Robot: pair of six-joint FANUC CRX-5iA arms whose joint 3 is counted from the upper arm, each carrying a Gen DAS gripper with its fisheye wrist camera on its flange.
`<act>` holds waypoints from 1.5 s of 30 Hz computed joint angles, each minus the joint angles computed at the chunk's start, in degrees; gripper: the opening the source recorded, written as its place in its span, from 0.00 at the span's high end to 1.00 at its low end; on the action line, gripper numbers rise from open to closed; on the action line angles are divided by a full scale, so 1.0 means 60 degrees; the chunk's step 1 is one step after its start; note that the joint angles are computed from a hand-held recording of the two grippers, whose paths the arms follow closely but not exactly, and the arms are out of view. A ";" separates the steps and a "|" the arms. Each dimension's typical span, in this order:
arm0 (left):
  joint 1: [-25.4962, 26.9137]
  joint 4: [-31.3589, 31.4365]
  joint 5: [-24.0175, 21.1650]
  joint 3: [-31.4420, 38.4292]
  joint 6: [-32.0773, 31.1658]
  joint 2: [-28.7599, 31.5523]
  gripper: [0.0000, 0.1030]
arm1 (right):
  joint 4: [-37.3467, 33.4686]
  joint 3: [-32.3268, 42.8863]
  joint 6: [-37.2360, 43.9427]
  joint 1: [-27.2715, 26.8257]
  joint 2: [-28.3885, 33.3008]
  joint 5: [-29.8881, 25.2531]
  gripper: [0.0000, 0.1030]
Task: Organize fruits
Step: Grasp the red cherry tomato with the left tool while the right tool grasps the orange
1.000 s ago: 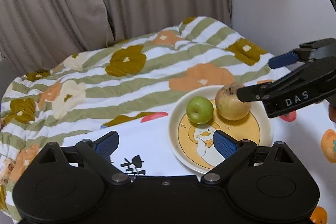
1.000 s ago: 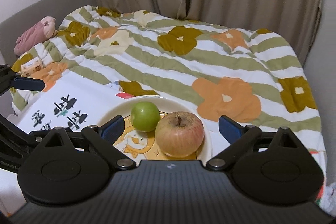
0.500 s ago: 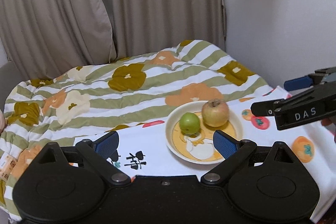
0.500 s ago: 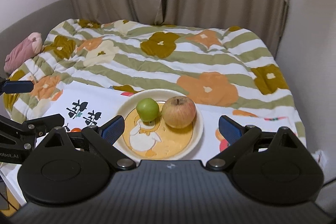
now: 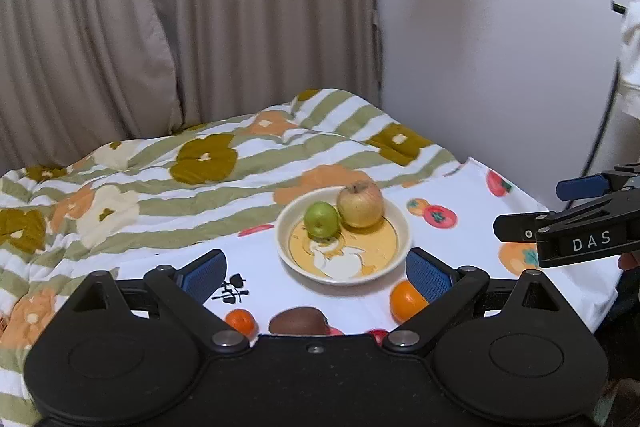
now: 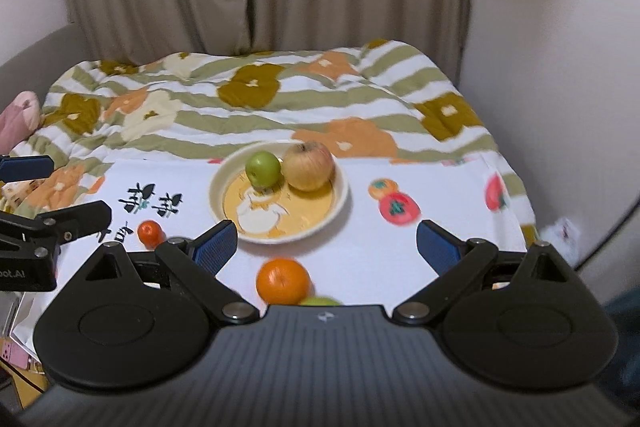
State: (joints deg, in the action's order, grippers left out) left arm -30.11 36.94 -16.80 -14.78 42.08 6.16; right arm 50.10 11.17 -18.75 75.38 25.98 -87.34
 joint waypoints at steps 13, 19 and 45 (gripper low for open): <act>-0.0252 -0.3387 -0.0076 -0.0478 0.3783 -0.0508 0.04 | -0.0027 -0.2074 -0.1084 0.0472 -0.0809 0.1699 0.00; -0.0660 -0.4234 0.0146 -0.0675 0.4505 -0.0196 0.07 | 0.0123 -0.3256 -0.1520 0.0522 -0.1191 0.2698 0.00; -0.1298 -0.4449 -0.0125 0.0276 0.4302 0.1740 0.59 | 0.0586 -0.4859 -0.2071 0.0259 -0.1473 0.4664 0.00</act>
